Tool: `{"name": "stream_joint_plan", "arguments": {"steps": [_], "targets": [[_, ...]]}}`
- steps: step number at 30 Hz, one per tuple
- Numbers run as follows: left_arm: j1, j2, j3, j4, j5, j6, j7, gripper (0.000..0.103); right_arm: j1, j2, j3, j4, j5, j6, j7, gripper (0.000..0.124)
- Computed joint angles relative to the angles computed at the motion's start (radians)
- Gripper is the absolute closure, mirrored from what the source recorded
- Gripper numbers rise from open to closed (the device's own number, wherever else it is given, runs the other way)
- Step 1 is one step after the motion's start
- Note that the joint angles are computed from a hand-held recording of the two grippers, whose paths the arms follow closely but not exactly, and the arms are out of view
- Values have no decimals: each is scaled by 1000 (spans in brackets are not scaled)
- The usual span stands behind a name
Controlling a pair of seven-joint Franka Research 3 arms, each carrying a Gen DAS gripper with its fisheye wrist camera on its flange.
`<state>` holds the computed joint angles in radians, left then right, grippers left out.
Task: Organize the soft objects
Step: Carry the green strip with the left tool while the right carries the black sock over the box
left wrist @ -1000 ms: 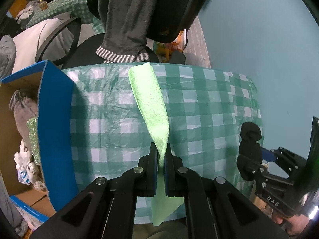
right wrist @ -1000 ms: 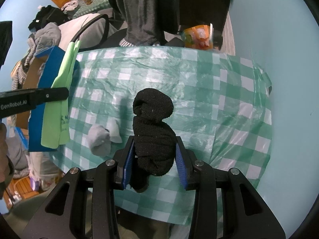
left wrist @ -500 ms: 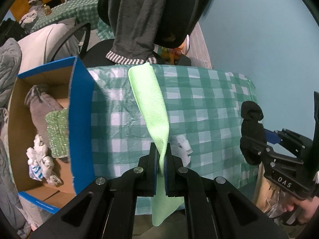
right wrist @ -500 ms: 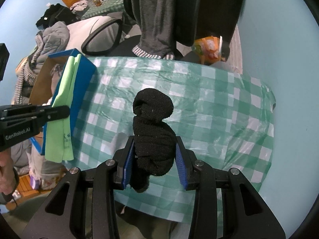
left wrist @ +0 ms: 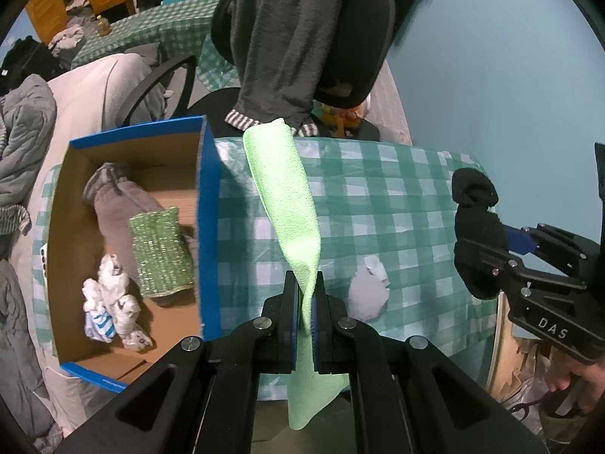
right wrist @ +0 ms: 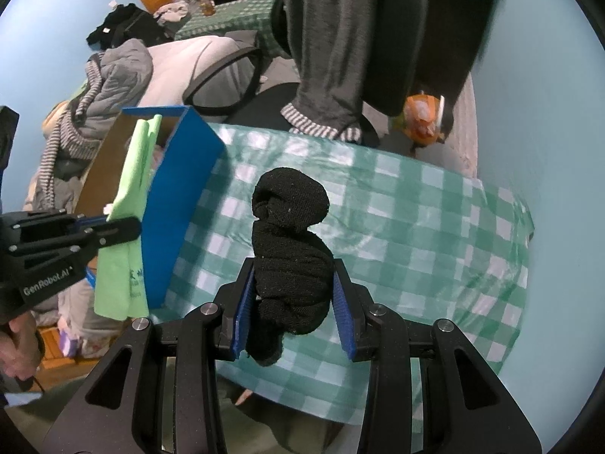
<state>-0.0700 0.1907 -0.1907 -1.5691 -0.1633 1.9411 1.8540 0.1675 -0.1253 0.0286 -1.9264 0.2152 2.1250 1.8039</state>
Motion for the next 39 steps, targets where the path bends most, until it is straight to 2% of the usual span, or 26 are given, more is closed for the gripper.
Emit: {"name": "stream_joint_plan", "arguments": {"steps": [23,39], "targets": [[98,33,43,51,-4,-6,16,98,88,231,30,306,3,-40,-12,87],[162,106,61,134,25,-12,13,98,153,476,50,628,34,-118,-57,86]]}}
